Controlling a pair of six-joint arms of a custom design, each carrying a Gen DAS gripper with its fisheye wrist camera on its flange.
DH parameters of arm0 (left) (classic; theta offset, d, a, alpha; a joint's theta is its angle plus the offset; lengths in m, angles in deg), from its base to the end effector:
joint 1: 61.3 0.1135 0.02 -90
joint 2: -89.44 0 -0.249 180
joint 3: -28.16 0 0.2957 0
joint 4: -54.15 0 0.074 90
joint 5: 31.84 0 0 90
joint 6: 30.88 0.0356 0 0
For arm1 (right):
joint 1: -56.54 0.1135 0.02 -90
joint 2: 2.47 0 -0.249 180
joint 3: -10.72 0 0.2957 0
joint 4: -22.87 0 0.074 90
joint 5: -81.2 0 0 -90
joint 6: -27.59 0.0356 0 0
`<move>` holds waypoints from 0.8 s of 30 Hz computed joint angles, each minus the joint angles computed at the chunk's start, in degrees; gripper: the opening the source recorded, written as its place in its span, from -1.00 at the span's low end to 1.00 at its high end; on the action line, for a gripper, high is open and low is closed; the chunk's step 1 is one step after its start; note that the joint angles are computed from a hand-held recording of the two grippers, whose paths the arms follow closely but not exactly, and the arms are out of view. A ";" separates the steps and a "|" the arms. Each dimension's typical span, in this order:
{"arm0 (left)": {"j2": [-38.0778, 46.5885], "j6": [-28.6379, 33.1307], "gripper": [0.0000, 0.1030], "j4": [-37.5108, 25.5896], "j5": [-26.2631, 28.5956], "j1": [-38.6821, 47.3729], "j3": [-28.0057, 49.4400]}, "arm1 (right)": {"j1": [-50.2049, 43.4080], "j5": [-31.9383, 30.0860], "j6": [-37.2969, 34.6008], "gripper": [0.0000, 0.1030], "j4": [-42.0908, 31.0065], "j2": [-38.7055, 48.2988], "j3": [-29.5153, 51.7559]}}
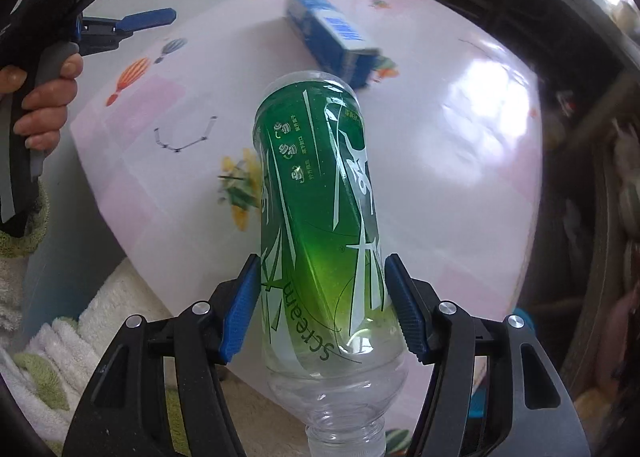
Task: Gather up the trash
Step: 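Close the left tool on the blue toothpaste box while the right tool holds the bottle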
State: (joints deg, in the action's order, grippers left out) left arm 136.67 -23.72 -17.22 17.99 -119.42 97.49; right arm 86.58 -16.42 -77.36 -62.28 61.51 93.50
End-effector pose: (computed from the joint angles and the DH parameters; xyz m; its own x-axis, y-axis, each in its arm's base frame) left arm 0.1203 -0.1500 0.3308 -0.4731 -0.6748 -0.5663 -0.3439 0.7333 -0.5865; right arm 0.2007 0.1215 0.3324 -0.6262 -0.6575 -0.4189 -0.7284 0.6850 0.0139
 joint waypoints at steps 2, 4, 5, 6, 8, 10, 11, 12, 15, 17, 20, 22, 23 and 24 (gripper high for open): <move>4.59 4.48 0.64 4.96 8.71 10.54 1.37 | -4.99 -2.41 1.82 0.14 0.76 0.25 -0.31; 10.78 7.29 0.64 6.44 13.49 17.18 4.30 | -7.77 -2.76 3.99 0.14 2.44 0.18 -0.89; 13.78 7.70 0.64 6.71 15.61 19.84 5.79 | -8.86 -3.32 5.00 0.14 3.17 0.39 -1.04; 15.81 6.68 0.64 7.30 17.09 21.81 6.54 | -9.64 -3.85 5.71 0.14 3.76 0.71 -0.99; 19.23 5.65 0.64 8.35 20.46 25.14 7.78 | -9.29 -4.00 8.13 0.14 5.38 1.79 -0.45; 24.28 3.72 0.62 5.70 21.57 26.66 11.14 | -10.27 -5.74 8.85 0.14 5.93 1.67 -0.77; 26.02 3.73 0.60 4.90 21.38 26.74 12.33 | -10.99 -6.65 8.93 0.14 6.00 1.61 -0.90; 28.02 4.22 0.59 3.90 20.73 26.54 13.89 | -11.36 -7.37 9.39 0.14 6.31 1.88 -0.84; 32.88 6.44 0.42 0.49 18.09 25.14 17.77 | -12.61 -9.04 9.98 0.14 6.61 2.52 -0.52; 32.90 7.03 0.18 1.13 17.26 24.47 17.10 | -12.90 -9.84 10.96 0.13 6.68 2.49 -0.46; 31.83 8.22 -0.06 0.69 14.83 23.08 16.41 | -14.03 -11.25 11.65 0.13 6.81 2.39 -0.77; 30.15 10.34 -0.15 0.75 15.87 22.31 15.51 | -14.97 -12.25 11.89 0.13 6.34 2.06 -0.95; 28.88 11.44 -0.18 1.11 16.83 21.67 14.64 | -15.44 -12.60 11.93 0.13 6.18 2.10 -0.94; 27.02 12.51 -0.19 1.54 17.71 20.91 13.17 | -15.72 -12.81 12.24 0.13 6.14 2.02 -1.08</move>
State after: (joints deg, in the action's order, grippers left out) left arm 163.70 -11.21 -15.68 35.70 -98.51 110.66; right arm 70.86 -29.23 -65.12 -56.14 63.53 92.41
